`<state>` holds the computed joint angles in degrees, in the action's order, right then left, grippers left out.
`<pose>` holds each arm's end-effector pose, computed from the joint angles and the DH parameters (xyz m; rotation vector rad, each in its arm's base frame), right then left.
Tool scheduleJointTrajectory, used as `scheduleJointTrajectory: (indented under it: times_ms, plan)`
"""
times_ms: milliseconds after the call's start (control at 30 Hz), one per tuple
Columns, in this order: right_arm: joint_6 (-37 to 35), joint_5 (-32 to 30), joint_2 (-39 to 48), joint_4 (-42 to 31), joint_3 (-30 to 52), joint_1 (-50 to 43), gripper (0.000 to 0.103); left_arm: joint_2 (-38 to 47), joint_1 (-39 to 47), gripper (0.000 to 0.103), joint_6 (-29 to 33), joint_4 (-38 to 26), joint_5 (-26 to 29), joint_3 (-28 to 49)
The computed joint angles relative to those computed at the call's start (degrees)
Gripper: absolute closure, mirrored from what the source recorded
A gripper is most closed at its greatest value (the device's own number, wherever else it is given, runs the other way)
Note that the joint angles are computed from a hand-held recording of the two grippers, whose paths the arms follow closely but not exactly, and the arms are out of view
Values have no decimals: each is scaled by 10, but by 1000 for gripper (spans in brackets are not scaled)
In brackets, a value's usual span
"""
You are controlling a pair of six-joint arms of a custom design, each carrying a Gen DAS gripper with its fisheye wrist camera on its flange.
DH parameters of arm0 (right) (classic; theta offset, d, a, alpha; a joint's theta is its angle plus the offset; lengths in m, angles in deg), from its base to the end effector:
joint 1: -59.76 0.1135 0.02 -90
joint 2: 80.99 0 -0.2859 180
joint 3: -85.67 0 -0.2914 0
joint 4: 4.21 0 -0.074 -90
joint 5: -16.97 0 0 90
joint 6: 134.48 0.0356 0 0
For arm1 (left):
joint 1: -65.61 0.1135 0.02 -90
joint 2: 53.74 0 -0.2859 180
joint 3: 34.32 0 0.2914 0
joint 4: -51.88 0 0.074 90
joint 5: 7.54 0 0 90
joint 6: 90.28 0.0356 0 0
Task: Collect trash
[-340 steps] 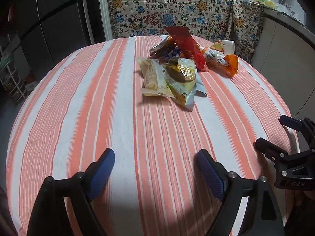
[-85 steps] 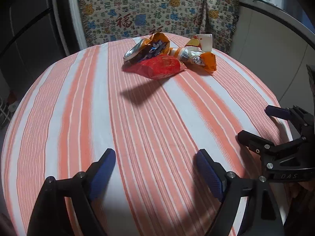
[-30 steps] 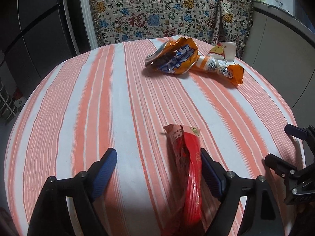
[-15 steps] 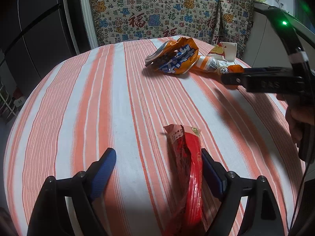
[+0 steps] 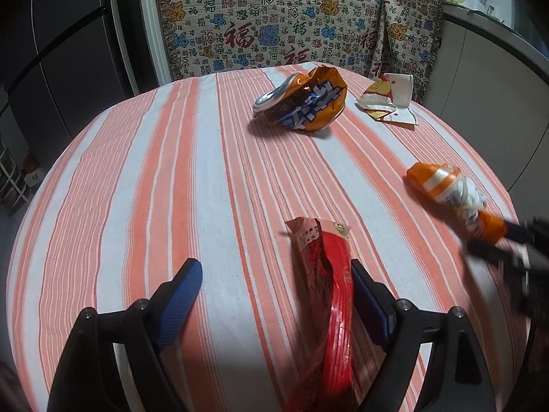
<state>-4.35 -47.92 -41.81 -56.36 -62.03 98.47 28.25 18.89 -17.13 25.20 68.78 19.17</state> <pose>0.1205 0.0772 0.1681 0.1819 2.4530 0.0095 0.2106 -0.2114 0.1684 0.5533 2.4392 -0.1580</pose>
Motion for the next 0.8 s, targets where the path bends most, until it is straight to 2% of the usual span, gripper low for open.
scheduleJointTrajectory:
  times_ms: [33, 100, 167, 300, 433, 533, 800]
  plan:
    - [12, -8, -12, 10, -10, 18, 37, 0, 0, 16, 0, 0, 0, 0]
    - [39, 9, -11, 31, -27, 65, 24, 0, 1, 16, 1, 0, 1, 0]
    - [51, 36, 15, 39, -24, 92, 22, 0, 1, 16, 1, 0, 1, 0]
    - [26, 0, -8, 57, -35, 60, 15, 0, 2, 16, 1, 0, 1, 0]
    - [32, 14, 41, 62, -21, 88, 8, 0, 2, 16, 2, 0, 1, 0]
    - [35, 23, 60, 57, -14, 95, 7, 0, 1, 16, 1, 0, 1, 0]
    - [22, 0, 17, 61, -29, 77, 6, -4, 2, 16, 0, -2, 3, -2]
